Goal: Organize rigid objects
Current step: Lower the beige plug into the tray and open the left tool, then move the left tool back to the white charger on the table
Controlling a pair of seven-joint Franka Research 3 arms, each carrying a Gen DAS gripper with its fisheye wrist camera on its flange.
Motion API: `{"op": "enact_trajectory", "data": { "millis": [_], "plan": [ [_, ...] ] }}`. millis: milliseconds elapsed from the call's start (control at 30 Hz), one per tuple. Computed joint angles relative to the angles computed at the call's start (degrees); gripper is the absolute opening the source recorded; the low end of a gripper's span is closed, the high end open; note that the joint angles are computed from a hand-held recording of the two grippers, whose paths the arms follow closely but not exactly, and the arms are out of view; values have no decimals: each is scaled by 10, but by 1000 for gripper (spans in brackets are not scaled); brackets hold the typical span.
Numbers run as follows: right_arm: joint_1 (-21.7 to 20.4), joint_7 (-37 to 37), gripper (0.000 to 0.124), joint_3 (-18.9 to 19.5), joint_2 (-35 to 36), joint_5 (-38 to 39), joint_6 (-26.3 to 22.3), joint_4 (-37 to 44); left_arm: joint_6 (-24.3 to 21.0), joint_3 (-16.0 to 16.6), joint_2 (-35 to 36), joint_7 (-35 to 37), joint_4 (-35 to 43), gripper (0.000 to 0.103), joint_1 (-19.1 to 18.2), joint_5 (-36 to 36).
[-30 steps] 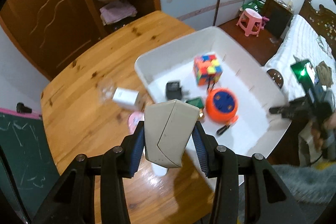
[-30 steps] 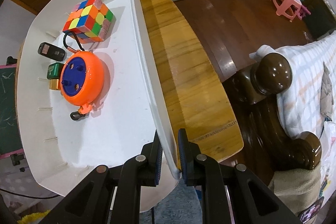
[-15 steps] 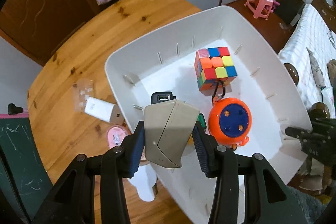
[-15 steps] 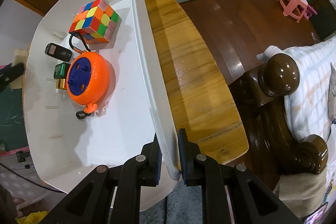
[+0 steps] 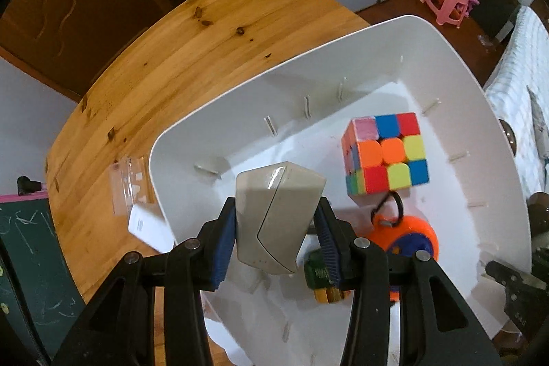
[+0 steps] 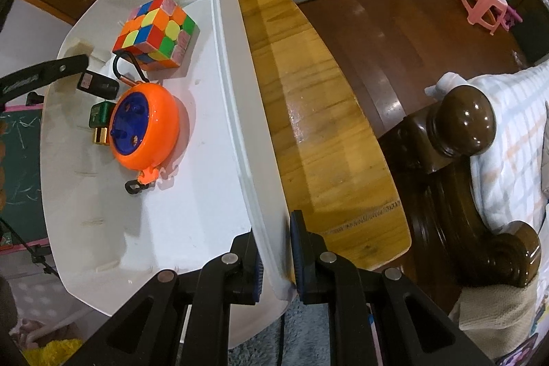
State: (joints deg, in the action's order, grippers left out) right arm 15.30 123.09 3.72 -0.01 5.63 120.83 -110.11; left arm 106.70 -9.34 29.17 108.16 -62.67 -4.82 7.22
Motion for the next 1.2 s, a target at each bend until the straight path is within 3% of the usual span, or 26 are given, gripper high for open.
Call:
{"op": "enact_trajectory", "data": {
  "millis": [100, 167, 333, 933, 1200],
  "plan": [
    [-1, -4, 14, -1, -1, 4, 1, -2, -3, 5, 12, -9, 13, 50, -9, 16],
    [-1, -6, 14, -1, 0, 6, 2, -2, -26, 7, 27, -13, 36, 57, -14, 23],
    [-2, -9, 14, -1, 1, 8, 2, 0, -24, 7, 24, -22, 30, 88, -12, 24],
    [-2, -1, 13, -3, 7, 6, -2, 7, 10, -4, -48, -7, -40, 89, 15, -21],
    [0, 8, 7, -1, 4, -11, 2, 3, 41, -2, -107, -1, -92, 89, 36, -56]
  ]
}}
